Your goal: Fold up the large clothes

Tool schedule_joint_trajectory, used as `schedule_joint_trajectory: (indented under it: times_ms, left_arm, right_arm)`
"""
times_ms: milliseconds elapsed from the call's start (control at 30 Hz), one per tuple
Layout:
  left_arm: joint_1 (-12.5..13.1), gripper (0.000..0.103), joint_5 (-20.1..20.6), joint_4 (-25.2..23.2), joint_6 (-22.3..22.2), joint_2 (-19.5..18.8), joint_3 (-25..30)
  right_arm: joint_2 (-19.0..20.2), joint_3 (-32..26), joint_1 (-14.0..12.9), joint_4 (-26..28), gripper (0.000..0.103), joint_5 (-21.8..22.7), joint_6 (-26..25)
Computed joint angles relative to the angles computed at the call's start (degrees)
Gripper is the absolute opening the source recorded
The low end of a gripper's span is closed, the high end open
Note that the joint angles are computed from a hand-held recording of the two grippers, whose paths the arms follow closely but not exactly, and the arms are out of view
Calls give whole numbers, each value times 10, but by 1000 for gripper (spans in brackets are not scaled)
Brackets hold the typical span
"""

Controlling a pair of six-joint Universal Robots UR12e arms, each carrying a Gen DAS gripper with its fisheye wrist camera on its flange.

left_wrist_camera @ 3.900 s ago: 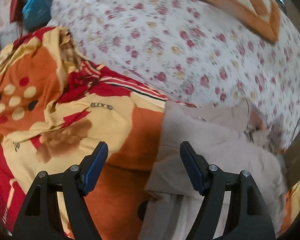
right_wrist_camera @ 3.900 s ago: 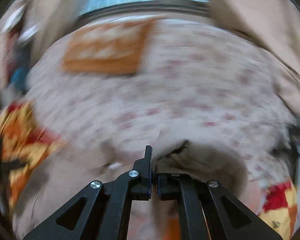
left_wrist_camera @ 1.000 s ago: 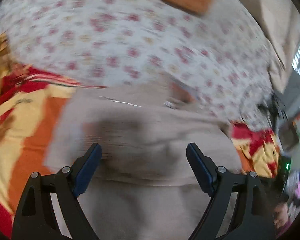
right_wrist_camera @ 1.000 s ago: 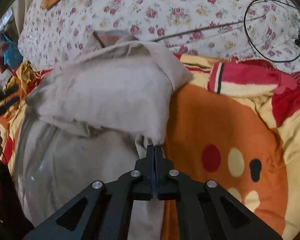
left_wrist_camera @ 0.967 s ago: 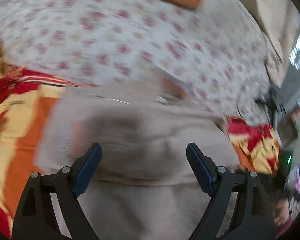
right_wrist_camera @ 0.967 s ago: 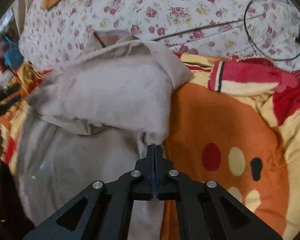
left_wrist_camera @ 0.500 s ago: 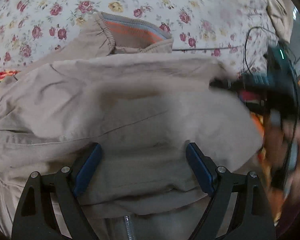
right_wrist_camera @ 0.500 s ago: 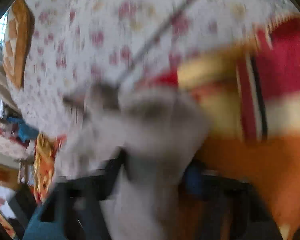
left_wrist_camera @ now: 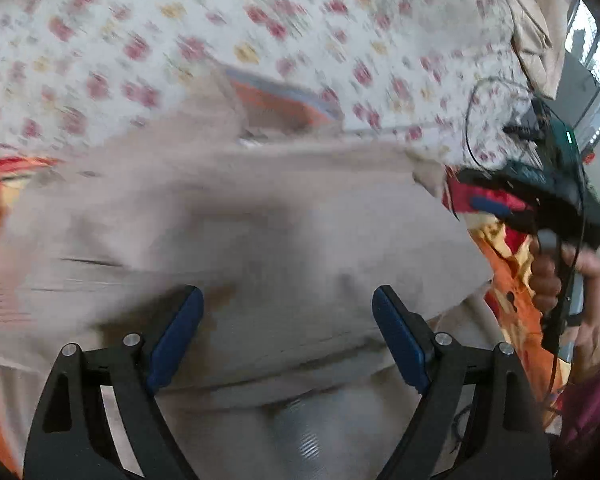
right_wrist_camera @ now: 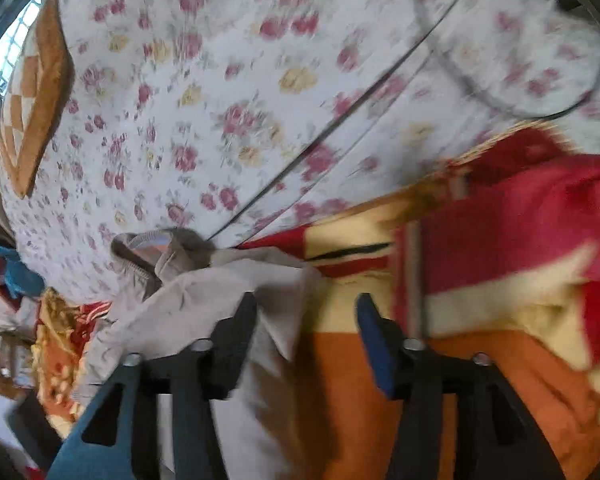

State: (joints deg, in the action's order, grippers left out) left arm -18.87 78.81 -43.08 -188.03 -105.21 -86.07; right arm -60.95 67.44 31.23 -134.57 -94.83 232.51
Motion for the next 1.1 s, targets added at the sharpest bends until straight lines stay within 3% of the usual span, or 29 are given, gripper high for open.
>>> schedule_joint_trajectory:
  times_ms: [67,133,167,233,267,300,400,500,533,600,767,800,833,867,900,933,1000,1100]
  left_arm:
    - [14,87,7,7,-3,17,-12]
    - [23,87,15,2,-12,23,-17]
    - [29,87,14,-1,-17,27,-21]
    - [38,87,12,-8,-25,30,-29]
    - [39,87,25,-16,-29,30,-31]
    - [39,87,41,-23,-33,31,-34]
    - [47,87,40,-26,-41,35,-45]
    - [54,87,35,-20,-55,36,-49]
    - [56,87,33,-17,-58,39,-52]
    - [59,87,32,-7,-62,42,-54]
    - [67,87,36,0,-90,46,-58]
    - [68,87,32,-2,-101,47,-58]
    - [69,87,30,-3,-106,49,-58]
    - [68,87,31,-2,-107,52,-60]
    - [67,87,35,0,-103,56,-63]
    - [66,87,39,3,-96,60,-65]
    - [61,87,59,16,-82,65,-69]
    - [57,87,78,-6,-83,59,-60]
  right_arm:
    - [-12,24,-3,-32,73,19,16]
    - [-5,25,-10,-41,73,76,18]
    - [3,16,-10,-35,69,84,17]
    - [21,2,-12,-34,13,100,16]
    - [30,-12,-13,-11,1,92,25]
    - [34,-19,-12,-2,1,76,33]
    - [47,-33,-14,-21,1,48,45]
    - [60,-58,-13,27,3,31,44]
    - [55,-46,-14,11,8,39,60]
    - [36,-19,-14,-13,37,43,89]
    - [-4,22,0,-37,72,84,33]
    - [-4,22,6,-36,74,97,22]
    - [0,16,10,-29,73,103,16]
    - [6,3,16,-1,47,111,-4]
    - [3,2,20,17,11,103,-20]
    - [3,-7,30,38,11,71,-44]
    - [-9,3,37,28,7,45,-62]
    - [-18,13,39,39,7,29,-38]
